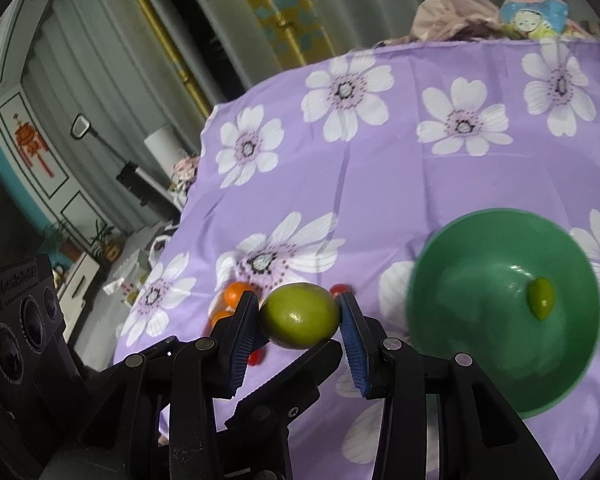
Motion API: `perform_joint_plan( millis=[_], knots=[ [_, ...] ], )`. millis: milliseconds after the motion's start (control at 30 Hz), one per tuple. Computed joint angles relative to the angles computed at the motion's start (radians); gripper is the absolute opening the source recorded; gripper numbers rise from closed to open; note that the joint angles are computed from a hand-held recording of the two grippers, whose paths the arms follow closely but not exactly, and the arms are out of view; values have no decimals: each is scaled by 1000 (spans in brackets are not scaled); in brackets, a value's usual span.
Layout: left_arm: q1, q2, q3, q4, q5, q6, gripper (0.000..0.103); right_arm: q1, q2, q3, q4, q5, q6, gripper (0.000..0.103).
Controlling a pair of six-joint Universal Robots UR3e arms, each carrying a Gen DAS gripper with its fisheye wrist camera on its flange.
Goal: Organize fruits
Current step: 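Carry the second plum over the green bowl with the right gripper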
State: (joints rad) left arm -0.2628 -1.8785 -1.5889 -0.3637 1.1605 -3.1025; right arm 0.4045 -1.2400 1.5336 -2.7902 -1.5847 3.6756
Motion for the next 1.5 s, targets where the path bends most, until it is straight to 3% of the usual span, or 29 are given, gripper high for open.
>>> perform_joint_plan(
  millis=[833,1500],
  knots=[
    [-170,-275,406,-165,-10,8,39,-198,-240,359,-124,34,99,43],
    [-191,-421,604,-320,-37,7,39,-266,-233,390,-55,69,135,43]
  ],
)
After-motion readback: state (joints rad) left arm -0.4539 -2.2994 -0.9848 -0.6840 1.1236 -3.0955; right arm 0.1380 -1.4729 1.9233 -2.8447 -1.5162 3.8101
